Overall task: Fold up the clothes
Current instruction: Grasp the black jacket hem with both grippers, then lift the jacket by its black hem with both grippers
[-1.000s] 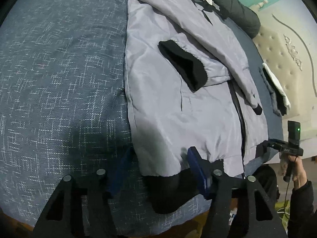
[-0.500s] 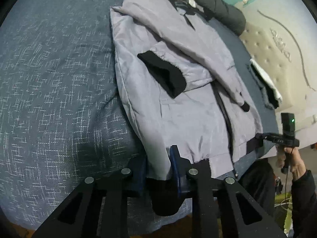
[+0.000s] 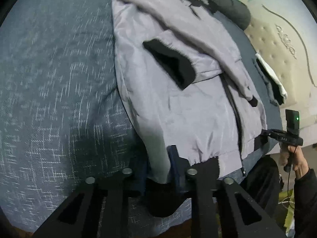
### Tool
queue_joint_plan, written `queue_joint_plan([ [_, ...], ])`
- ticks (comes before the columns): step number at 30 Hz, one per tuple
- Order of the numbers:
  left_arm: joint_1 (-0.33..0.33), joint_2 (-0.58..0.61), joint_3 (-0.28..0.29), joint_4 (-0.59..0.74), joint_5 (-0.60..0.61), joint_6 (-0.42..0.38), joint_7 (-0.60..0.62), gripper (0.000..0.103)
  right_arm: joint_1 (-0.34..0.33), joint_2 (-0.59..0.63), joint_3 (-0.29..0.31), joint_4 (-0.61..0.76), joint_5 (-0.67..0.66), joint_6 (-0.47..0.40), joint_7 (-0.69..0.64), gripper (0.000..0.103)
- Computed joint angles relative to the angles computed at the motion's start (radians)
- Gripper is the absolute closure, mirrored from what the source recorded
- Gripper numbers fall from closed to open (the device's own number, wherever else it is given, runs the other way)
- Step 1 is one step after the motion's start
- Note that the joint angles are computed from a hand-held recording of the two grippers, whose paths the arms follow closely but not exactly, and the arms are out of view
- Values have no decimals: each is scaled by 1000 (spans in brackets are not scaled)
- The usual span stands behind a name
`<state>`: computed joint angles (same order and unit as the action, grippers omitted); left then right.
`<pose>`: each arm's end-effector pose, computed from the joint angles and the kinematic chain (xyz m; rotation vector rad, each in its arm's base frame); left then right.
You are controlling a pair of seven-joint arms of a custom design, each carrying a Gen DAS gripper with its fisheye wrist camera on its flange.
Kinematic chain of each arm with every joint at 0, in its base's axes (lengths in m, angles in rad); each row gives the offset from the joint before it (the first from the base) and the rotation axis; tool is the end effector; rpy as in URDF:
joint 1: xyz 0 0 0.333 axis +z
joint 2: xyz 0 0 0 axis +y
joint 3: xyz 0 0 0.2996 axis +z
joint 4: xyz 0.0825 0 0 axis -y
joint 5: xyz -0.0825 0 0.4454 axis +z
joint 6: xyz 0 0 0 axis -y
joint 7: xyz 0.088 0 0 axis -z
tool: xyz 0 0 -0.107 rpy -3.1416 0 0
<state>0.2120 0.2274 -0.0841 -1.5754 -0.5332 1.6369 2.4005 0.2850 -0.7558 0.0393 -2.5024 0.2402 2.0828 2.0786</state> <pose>0.6732 0.0391 0.4792 1.2569 -2.4412 0.6670 0.4000 0.1481 0.5398 -1.6660 2.1943 0.0892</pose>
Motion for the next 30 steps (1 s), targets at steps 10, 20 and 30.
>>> queue_joint_plan([
  [10,11,-40,9,56,-39,-49,58,89,16,-216,4,-49,13,-37,20,93],
  [20,21,-115,30,37,-84,-92,131,89,46,-219,0,6,34,-17,-4,93],
  [30,28,-174,63,15,-118,-126,197,89,68,-152,15,59,47,44,-35,93],
])
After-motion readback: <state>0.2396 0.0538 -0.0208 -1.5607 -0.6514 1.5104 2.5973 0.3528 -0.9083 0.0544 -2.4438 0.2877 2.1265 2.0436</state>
